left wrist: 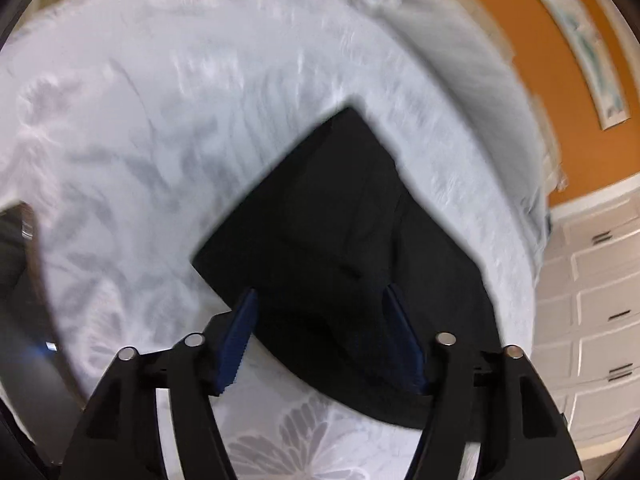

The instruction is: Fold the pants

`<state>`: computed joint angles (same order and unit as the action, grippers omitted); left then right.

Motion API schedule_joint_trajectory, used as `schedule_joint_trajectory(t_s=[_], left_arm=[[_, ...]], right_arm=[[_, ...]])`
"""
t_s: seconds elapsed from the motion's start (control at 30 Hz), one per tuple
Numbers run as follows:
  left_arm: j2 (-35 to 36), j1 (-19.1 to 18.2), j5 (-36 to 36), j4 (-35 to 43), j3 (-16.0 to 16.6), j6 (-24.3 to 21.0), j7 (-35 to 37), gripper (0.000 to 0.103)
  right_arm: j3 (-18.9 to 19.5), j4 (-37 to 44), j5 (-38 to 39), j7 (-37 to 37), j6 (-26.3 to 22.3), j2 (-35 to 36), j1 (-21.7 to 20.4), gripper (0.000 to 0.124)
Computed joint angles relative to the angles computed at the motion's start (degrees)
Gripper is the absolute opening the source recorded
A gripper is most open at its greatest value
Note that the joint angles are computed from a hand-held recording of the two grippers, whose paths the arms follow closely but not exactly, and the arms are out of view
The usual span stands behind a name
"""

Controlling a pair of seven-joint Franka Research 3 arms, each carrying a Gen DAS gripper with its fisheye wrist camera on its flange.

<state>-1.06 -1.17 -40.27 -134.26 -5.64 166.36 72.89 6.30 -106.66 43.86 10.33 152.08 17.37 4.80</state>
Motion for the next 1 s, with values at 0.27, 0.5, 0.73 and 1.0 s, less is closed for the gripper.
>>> schedule_joint_trajectory(t_s=[0.27, 0.5, 0.73, 1.0], left_arm=[[-1.0, 0.9, 1.0, -1.6, -0.6, 2.7, -1.5, 0.022], [-3.3, 2.0, 20.4, -4.3, 1.5, -3.7, -13.4, 0.031], [-12.6, 8.0, 58.3, -3.6, -7.0, -10.6, -50.3, 0.055], [-6.0, 4.2, 81.4, 10.8, -16.9, -19.3, -74.4, 0.068]], right_arm=[[0.9, 1.1, -1.2, -0.5, -7.3, -0.7, -2.6, 0.001], [-2.9, -1.6, -6.3, 0.5, -11.9, -2.1, -0.8, 0.011], [-7.9, 3.6, 14.7, 11.7, -3.0, -2.9, -9.2, 0.077], [-15.2, 14.8, 0.4, 42.3, -2.3, 8.5, -16.8, 0.071]])
